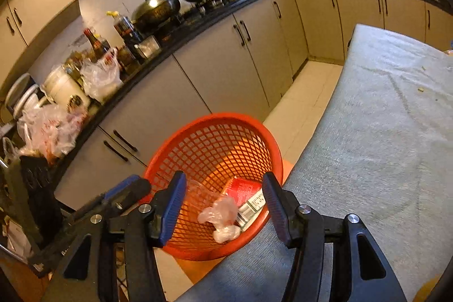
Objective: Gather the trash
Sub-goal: 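Open both tools to drop the bags into the basket, then move both tools back over the table toward the gold tray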
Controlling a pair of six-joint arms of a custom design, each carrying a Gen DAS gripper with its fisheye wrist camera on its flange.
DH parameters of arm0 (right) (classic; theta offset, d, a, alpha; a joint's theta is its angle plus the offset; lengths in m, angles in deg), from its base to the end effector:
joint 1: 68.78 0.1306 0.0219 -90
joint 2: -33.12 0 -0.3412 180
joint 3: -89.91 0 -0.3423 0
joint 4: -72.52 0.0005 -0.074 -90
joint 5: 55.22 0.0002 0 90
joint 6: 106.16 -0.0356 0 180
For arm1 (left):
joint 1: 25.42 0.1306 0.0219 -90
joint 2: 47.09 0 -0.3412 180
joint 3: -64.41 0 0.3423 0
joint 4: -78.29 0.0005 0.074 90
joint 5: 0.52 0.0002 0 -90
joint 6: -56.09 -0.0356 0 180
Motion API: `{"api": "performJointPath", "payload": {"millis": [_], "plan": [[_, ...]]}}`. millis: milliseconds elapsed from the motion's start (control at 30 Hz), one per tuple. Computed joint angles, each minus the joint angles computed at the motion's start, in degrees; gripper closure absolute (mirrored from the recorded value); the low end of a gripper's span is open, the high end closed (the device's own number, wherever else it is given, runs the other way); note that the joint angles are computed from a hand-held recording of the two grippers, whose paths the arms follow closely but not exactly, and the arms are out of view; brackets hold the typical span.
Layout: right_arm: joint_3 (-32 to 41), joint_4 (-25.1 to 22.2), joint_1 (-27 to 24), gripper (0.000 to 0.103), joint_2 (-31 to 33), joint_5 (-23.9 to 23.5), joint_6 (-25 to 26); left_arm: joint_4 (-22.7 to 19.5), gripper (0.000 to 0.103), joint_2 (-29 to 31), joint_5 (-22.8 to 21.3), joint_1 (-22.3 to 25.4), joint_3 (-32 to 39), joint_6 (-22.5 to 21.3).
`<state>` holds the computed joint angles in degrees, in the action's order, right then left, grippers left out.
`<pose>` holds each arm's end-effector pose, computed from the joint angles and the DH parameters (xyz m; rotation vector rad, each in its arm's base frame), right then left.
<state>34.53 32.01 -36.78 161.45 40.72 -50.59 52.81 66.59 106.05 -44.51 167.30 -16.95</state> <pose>0.5563 0.3427 0.2997 0.1027 2.3802 0.4475 0.5467 -0.2005 0.3149 0.2076 2.2449 -0.6638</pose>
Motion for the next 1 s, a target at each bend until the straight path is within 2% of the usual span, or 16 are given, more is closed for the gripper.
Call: {"api": "performJointPath", "payload": {"millis": [233,467,600,667,867,1000], "plan": [[-11.7,6.0,1.2,0.042,-9.6,2.5,-2.0,1.2,0.054,-2.9,0.5,-2.3,-2.4,-0.4],[-26.4,9.8,1.2,0.042,-22.0,5.0,-3.9,-0.7,0.053,-3.0,0.5,-7.8,-0.9,-2.5],[-36.9,10.6,0.6,0.038,-31.9,7.9,-3.5,-3.9,0.052,-1.3,0.9,-11.8,2.3,-4.5],[-41.0,9.4,0.3,0.038,-36.0,9.9,-4.0,-6.1,0.051,0.1,2.0,-13.8,4.5,-5.3],[-55.5,7.7,-2.4,0.037,-50.7,14.7,-10.0,-13.8,0.050,6.3,4.8,-19.2,13.0,-7.1],[-61.0,6.1,-3.7,0.037,-57.4,15.5,-13.1,-17.9,0.050,10.3,5.9,-22.1,18.5,-8.4]]}}
